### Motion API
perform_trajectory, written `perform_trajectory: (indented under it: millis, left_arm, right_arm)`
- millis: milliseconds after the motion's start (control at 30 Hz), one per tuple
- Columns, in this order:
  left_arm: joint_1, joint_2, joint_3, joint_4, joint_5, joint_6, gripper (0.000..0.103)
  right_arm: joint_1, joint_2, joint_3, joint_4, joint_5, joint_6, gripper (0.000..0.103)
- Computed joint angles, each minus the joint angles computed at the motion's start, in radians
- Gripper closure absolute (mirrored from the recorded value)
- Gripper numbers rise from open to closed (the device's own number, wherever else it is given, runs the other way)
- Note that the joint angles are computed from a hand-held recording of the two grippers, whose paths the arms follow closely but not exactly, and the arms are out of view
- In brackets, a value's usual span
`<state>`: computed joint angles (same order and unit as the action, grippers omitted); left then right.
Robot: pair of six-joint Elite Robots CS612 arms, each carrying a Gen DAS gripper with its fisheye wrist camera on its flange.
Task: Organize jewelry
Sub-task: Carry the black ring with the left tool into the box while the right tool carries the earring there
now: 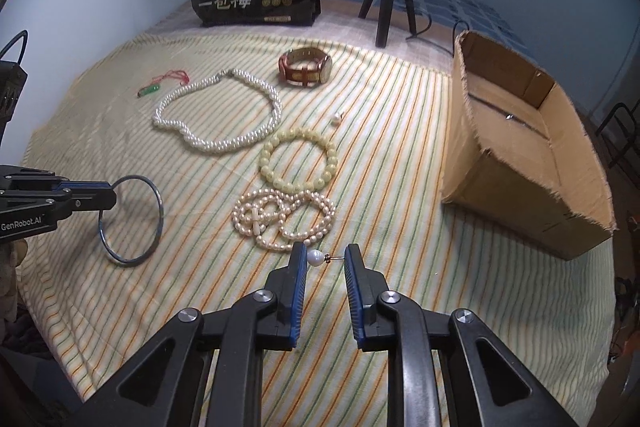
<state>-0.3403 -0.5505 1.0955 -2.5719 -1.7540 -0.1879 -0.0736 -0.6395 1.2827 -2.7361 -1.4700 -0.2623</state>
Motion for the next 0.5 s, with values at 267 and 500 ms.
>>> perform_trajectory:
  millis: [267, 500]
  left_arm:
    - [-0.007, -0.03, 0.025, -0.088, -0.01, 0.017, 0.102]
    - [-0.014, -0.039, 0.021, -0.131, -0.025, 0.009, 0.102]
  right_arm:
    - [-0.002, -0.017, 0.012, -0.076, -0.002, 0.013, 0.085]
    - [-0.013, -0.027, 0.011, -0.121, 0.003, 0.043, 0.085]
